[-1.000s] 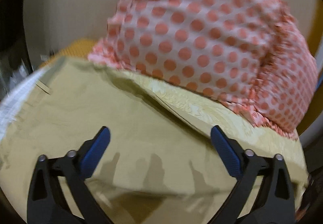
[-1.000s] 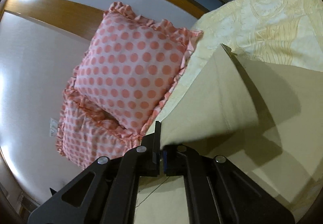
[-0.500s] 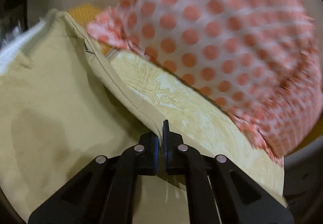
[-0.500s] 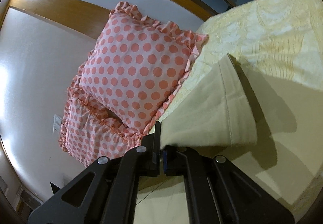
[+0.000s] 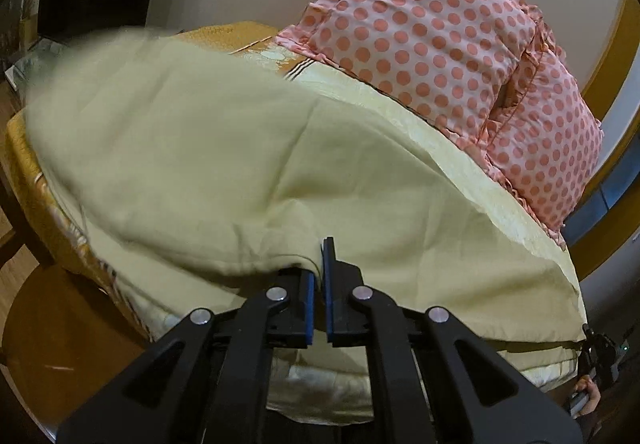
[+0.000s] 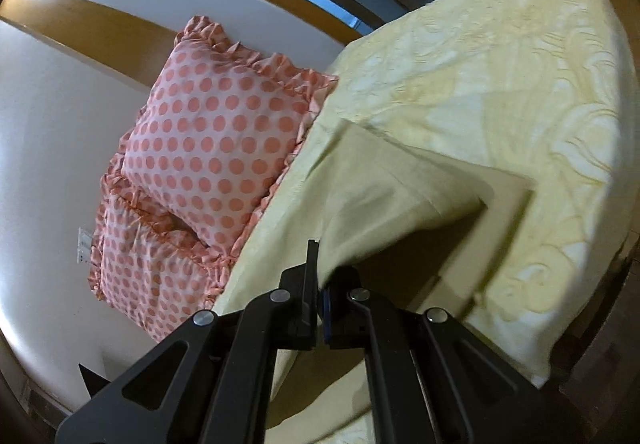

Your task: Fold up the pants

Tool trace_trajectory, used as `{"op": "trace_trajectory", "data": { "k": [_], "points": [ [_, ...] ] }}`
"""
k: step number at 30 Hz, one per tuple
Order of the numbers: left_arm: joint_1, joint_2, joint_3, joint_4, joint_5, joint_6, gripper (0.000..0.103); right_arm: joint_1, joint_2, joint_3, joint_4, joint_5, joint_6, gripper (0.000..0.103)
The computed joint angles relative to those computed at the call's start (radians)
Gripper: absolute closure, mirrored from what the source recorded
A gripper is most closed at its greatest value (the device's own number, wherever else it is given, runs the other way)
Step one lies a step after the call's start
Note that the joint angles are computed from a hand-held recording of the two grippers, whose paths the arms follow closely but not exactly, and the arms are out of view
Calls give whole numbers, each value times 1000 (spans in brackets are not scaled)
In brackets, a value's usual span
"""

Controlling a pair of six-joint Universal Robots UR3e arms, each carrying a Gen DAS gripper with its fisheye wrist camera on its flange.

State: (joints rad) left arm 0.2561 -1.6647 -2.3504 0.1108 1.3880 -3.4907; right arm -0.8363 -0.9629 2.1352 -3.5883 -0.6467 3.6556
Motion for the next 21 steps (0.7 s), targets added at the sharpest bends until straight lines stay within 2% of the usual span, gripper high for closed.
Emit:
{"op": "trace_trajectory", "data": {
  "k": [3, 7, 9, 11, 12, 13, 14, 15, 17, 18, 19, 21],
  "points": [
    [-12, 18, -32, 27, 23, 20, 100, -15, -23, 50, -7, -14, -29, 101],
    [10, 12, -70, 38, -7, 34, 100, -40, -52, 125, -12, -36, -73, 102],
    [14, -2, -88, 54, -12, 45, 100, -34, -89, 147, 24, -74, -121, 102],
    [21, -1, -116, 91, -16, 66, 96, -28, -131, 168, 55, -115, -156, 100],
    [22, 11, -129, 99, -11, 76, 89, -32, -154, 187, 54, -131, -153, 89],
    [20, 28, -148, 115, 5, 81, 72, -46, -173, 216, 18, -148, -135, 68],
    [11, 49, -170, 140, 42, 80, 62, -61, -174, 244, -50, -153, -113, 55],
    [8, 73, -198, 176, 69, 86, 52, -64, -182, 267, -111, -192, -89, 38],
    [12, 131, -250, 231, 112, 85, 45, -39, -204, 275, -157, -306, -91, 36],
    [-1, 146, -258, 251, 153, 70, 36, -31, -202, 262, -149, -324, -106, 36],
    [-15, 150, -267, 288, 199, 53, 32, -17, -191, 238, -123, -337, -122, 36],
    [-30, 140, -281, 382, 267, 34, 32, 7, -150, 202, -120, -349, -141, 39]
  ]
}}
